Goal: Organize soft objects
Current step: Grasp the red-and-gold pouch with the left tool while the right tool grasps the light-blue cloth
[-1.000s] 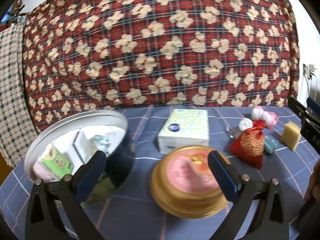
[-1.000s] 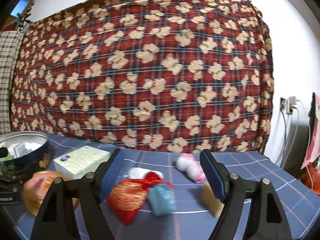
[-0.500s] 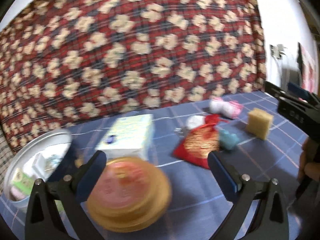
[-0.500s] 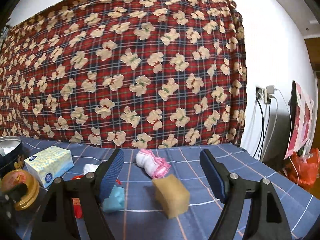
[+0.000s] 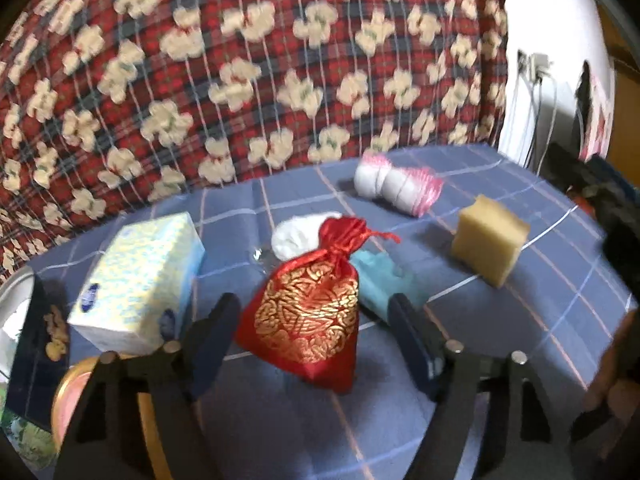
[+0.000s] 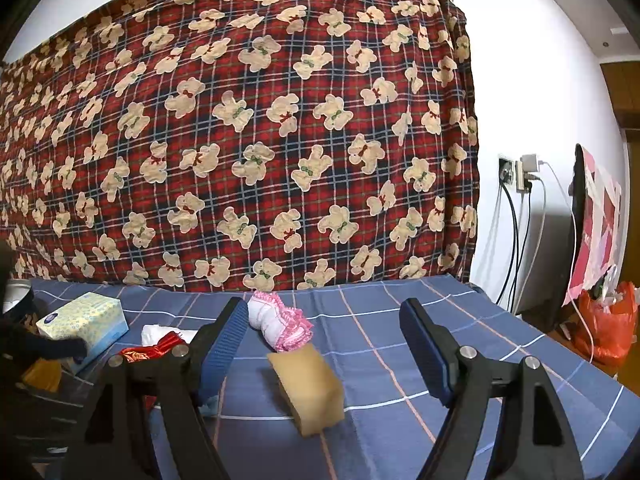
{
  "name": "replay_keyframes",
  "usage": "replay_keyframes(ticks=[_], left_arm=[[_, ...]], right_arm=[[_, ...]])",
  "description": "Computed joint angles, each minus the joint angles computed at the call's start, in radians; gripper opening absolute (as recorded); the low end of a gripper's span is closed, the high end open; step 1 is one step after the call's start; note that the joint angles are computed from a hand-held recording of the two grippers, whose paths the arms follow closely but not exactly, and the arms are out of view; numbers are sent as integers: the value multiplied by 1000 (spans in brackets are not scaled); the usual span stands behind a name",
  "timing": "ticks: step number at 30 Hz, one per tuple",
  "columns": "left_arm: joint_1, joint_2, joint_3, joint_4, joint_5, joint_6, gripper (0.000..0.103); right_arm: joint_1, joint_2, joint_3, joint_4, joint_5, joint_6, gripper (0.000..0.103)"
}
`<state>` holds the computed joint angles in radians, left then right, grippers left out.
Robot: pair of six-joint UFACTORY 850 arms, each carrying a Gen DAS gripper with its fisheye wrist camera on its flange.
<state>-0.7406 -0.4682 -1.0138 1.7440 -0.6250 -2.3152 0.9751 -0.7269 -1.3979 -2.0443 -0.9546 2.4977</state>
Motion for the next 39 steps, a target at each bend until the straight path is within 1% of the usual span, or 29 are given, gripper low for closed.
replay_keyframes(ticks=[5, 10, 12, 13, 14, 15, 17, 18, 20, 22, 25, 27, 31, 34, 36, 38, 39], left_arm=[[39, -43, -58, -97, 79, 71, 72], [63, -65, -94, -179, 125, 132, 72], [70, -70, -102, -204, 145, 159, 66], [74, -68, -99, -195, 158, 148, 58], [78, -65, -95, -183, 168, 134, 51], [83, -60, -88, -164, 184, 107, 48], [88, -52, -76, -127, 193, 59, 38], [86, -46, -67, -103, 190, 31, 35], [81, -37, -55, -61, 177, -8, 26], [68, -18, -29, 10, 148, -82, 23], [38, 32, 45, 174, 66, -269, 23], [14, 64, 89, 229, 12, -331, 23], [-20, 137, 176, 330, -53, -466, 23], [-43, 183, 226, 330, -98, -471, 23], [-59, 212, 254, 312, -124, -454, 23], [-68, 237, 277, 305, -141, -450, 23], [-71, 247, 285, 298, -146, -442, 23]], right_arm=[[-6, 7, 6, -18, 25, 28, 80], [-11, 11, 11, -30, 49, 53, 80], [-16, 12, 11, -36, 69, 66, 80], [-18, 12, 11, -37, 76, 70, 80], [-19, 12, 10, -36, 83, 72, 80], [-20, 12, 9, -35, 87, 74, 80], [-21, 11, 8, -33, 90, 76, 80], [-22, 10, 8, -32, 92, 76, 80], [-22, 9, 5, -24, 97, 70, 80], [-24, 8, 4, -17, 103, 68, 80], [-26, 9, 6, -13, 102, 71, 80], [-28, 13, 13, -27, 106, 89, 80], [-33, 12, 13, -69, 142, 111, 80], [-30, 8, 6, -118, 174, 100, 80], [-22, -2, -10, -143, 190, 57, 80], [-19, -15, -35, -166, 244, 25, 80], [-21, -24, -60, -162, 299, 1, 80]])
